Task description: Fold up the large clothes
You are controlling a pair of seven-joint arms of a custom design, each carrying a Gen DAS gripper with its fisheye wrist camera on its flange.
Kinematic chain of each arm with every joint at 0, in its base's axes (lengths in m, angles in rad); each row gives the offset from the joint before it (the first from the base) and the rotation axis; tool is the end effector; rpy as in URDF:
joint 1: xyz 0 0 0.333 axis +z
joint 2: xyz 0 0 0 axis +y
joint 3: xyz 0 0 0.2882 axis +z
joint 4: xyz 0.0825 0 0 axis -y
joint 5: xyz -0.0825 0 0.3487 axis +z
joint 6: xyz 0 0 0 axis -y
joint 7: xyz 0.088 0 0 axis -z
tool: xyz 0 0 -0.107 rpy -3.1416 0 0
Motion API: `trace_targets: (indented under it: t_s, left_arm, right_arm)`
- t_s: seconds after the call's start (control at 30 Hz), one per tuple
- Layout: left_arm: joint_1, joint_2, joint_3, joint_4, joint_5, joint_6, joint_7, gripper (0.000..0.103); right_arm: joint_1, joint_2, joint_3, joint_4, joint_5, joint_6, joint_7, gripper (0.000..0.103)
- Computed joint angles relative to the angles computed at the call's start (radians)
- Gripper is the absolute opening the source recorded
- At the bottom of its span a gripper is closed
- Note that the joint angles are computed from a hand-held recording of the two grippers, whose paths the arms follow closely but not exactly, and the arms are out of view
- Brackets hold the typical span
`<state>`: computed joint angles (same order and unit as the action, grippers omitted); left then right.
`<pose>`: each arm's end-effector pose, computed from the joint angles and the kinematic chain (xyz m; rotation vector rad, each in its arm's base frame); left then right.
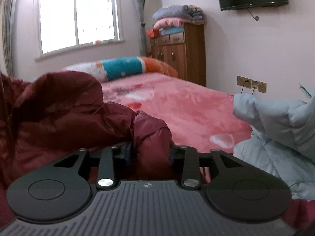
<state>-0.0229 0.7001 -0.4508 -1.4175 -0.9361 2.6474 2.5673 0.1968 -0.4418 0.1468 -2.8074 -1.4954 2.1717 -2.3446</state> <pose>0.6741 -0.2342 0.3614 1.3355 -2.3730 1.5042 0.3393 0.0760 0.3416 -0.7164 2.2009 -1.3985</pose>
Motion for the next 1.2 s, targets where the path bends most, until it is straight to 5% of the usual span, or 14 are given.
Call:
trace_targets:
  t_s: [0.23, 0.53, 0.73, 0.9, 1.2]
  left_arm:
    - [0.121, -0.107, 0.006, -0.117, -0.082, -0.059, 0.231, 0.088]
    - [0.166, -0.155, 0.116, -0.177, -0.061, -0.121, 0.294, 0.094]
    - [0.160, -0.124, 0.184, -0.141, 0.098, -0.244, 0.203, 0.094]
    - [0.201, -0.084, 0.189, -0.118, 0.117, -0.321, 0.178, 0.099]
    - [0.246, 0.010, 0.148, -0.089, 0.011, -0.429, 0.055, 0.102]
  right_arm:
    - [-0.047, -0.016, -0.048, -0.024, -0.071, 0.076, 0.037, 0.099]
    - [0.016, 0.013, 0.024, 0.018, 0.011, 0.016, -0.097, 0.101]
    - [-0.006, 0.022, -0.040, 0.009, 0.061, 0.087, -0.112, 0.101]
    - [-0.050, -0.022, -0.053, -0.034, 0.050, 0.160, -0.035, 0.102]
    - [-0.062, 0.002, -0.040, -0.013, 0.037, 0.209, -0.098, 0.103]
